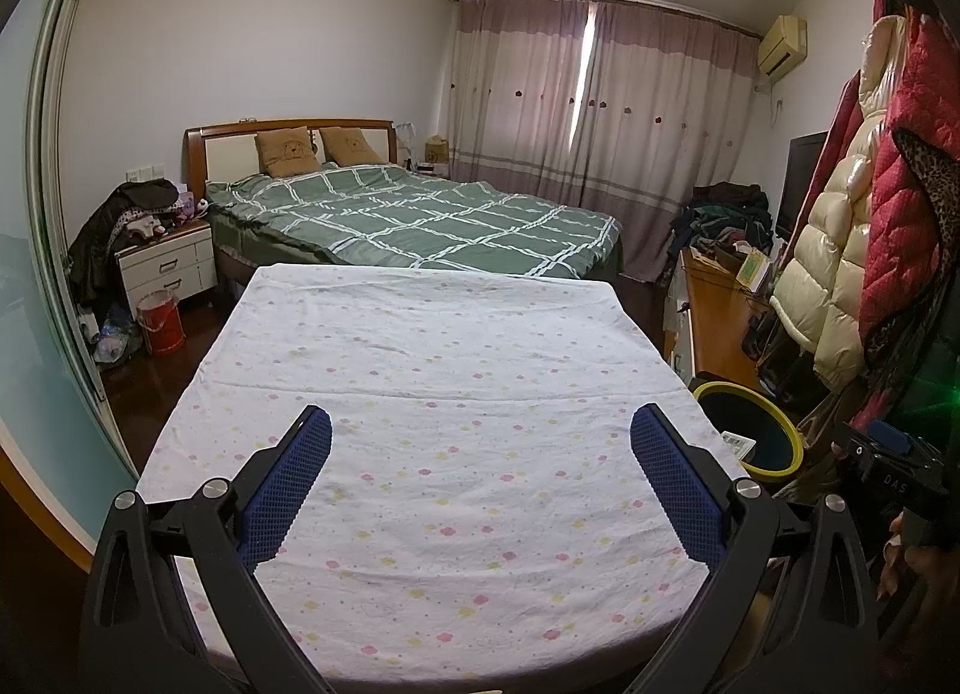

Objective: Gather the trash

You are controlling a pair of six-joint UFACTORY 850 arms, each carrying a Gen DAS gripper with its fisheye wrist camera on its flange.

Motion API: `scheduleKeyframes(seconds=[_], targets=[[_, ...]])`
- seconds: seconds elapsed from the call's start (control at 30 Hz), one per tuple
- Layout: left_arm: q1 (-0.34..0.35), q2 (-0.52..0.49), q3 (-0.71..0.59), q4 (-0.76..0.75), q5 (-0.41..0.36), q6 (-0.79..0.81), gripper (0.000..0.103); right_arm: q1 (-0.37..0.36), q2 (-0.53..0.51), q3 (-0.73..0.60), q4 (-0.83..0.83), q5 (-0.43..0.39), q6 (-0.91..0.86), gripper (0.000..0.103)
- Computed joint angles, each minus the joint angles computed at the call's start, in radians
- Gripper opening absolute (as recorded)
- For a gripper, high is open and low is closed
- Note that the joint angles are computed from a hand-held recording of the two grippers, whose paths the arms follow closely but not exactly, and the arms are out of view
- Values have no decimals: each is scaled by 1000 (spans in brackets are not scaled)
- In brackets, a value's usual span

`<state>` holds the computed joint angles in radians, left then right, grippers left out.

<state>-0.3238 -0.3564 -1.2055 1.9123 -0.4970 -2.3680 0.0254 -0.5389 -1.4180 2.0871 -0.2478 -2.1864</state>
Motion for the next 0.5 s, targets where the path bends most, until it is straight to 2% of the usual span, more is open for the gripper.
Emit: scheduleKeyframes(seconds=[0.5], targets=[[0, -1, 0, -1, 0, 3, 98, 10, 1, 6, 22, 6, -16, 80]])
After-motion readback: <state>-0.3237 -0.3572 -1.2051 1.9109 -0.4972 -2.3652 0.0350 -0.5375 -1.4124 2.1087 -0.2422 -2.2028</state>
